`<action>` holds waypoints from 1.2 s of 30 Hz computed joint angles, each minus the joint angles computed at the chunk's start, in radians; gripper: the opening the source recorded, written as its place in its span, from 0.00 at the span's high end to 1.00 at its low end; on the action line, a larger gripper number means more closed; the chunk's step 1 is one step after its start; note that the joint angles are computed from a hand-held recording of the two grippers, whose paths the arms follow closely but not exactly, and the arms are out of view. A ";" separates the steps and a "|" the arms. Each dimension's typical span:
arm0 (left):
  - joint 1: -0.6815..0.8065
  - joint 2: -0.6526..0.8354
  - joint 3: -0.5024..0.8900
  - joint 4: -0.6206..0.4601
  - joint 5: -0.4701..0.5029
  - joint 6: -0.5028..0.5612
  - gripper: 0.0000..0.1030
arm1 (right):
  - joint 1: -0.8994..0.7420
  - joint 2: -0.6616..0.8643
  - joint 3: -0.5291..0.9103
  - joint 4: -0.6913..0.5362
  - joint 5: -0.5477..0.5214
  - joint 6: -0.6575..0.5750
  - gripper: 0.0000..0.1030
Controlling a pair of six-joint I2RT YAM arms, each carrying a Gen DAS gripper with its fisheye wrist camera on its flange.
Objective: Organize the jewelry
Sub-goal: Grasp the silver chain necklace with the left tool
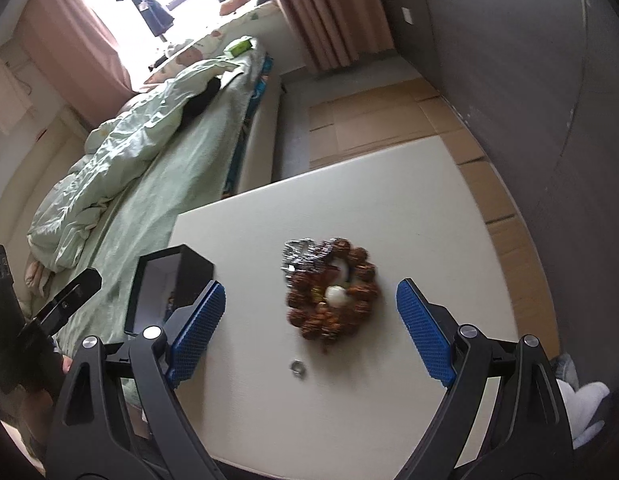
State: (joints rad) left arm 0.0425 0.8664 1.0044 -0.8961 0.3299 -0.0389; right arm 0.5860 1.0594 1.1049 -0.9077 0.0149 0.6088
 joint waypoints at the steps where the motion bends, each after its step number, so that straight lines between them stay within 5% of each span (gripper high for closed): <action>1: -0.041 0.004 -0.006 0.013 -0.027 -0.015 0.13 | -0.010 -0.003 -0.003 -0.002 -0.006 -0.006 0.15; 14: -0.313 0.086 -0.050 0.147 -0.198 -0.129 0.21 | -0.207 -0.006 -0.085 0.001 -0.146 -0.090 0.29; 26: -0.320 0.247 -0.024 0.206 -0.119 -0.159 0.55 | -0.304 0.098 -0.137 0.083 -0.256 -0.122 0.51; 36: -0.374 0.423 0.058 0.208 -0.118 -0.192 0.63 | -0.234 0.240 -0.078 0.123 -0.226 -0.114 0.61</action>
